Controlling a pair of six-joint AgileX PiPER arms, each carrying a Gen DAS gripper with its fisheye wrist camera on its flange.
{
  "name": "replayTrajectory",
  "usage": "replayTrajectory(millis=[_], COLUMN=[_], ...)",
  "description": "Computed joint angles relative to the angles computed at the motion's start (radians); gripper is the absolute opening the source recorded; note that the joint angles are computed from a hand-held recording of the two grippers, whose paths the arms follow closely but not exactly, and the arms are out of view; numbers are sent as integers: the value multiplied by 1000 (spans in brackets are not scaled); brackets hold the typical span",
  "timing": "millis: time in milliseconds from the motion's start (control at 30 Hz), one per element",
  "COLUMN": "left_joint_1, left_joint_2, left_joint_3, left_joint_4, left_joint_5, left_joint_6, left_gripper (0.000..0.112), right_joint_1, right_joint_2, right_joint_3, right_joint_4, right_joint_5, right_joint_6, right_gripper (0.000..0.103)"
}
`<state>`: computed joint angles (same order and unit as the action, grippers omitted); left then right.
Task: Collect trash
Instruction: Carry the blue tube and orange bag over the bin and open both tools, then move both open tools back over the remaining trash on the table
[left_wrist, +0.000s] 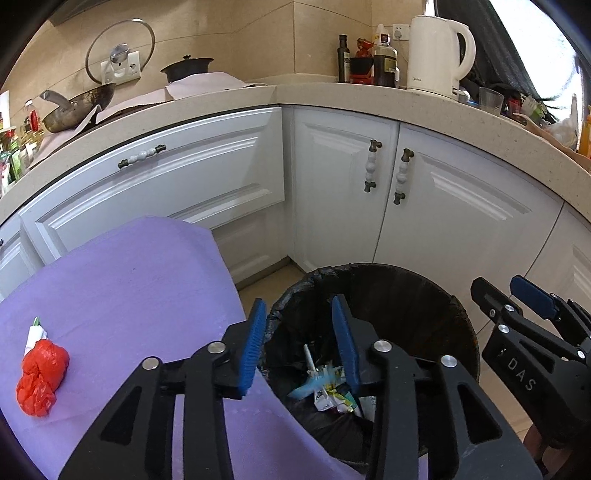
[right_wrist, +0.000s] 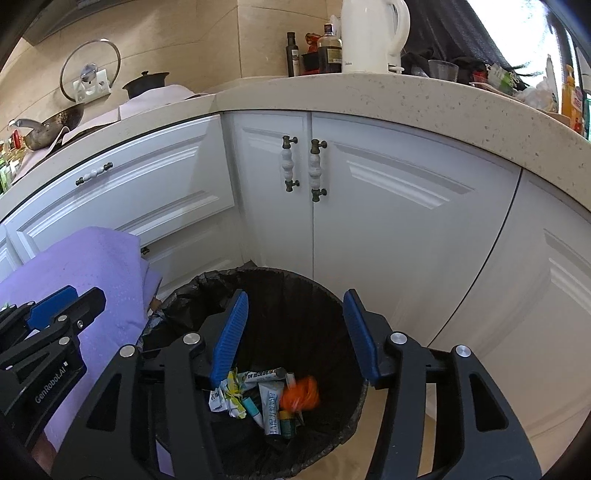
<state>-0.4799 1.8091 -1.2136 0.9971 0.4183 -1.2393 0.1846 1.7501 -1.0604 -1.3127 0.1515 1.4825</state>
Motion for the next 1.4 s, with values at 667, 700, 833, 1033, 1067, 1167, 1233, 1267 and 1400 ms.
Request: replayTrajectory(millis=[667, 700, 833, 1033, 1067, 1167, 1233, 1267, 1400], left_joint_1=[143, 159, 256, 470, 505, 633, 714, 752, 903], left_joint_2=[-332, -356, -454, -573, -585, -617, -629, -632, -624], left_joint_3=[308, 329, 419, 526, 538, 570, 586, 592, 607], left_joint_4=[120, 123, 111, 20, 6, -62, -107, -126, -212], left_joint_5=[45, 46, 42, -10, -21, -64, -95, -110, -173], left_joint_6=[-111, -110, -78, 65, 89, 194, 263, 295, 436], left_gripper=[62, 62, 64, 65, 65, 65, 65, 65, 67], right_joint_1=[281, 300, 396, 526, 549, 588, 614, 627, 665], right_joint_2=[-33, -31, -7, 51, 67, 103, 137, 154, 211], right_joint_3=[-56, -64, -114, -209, -234, -288, -336, -361, -439], right_joint_4=[360, 387, 455, 517, 534, 598, 656, 675, 725], right_joint_5=[67, 70, 99, 149, 160, 182, 198, 207, 241], right_joint_6=[-308, -331, -393, -459, -478, -539, -593, -612, -663], right_gripper=[54, 54, 54, 61, 61, 61, 63, 63, 67])
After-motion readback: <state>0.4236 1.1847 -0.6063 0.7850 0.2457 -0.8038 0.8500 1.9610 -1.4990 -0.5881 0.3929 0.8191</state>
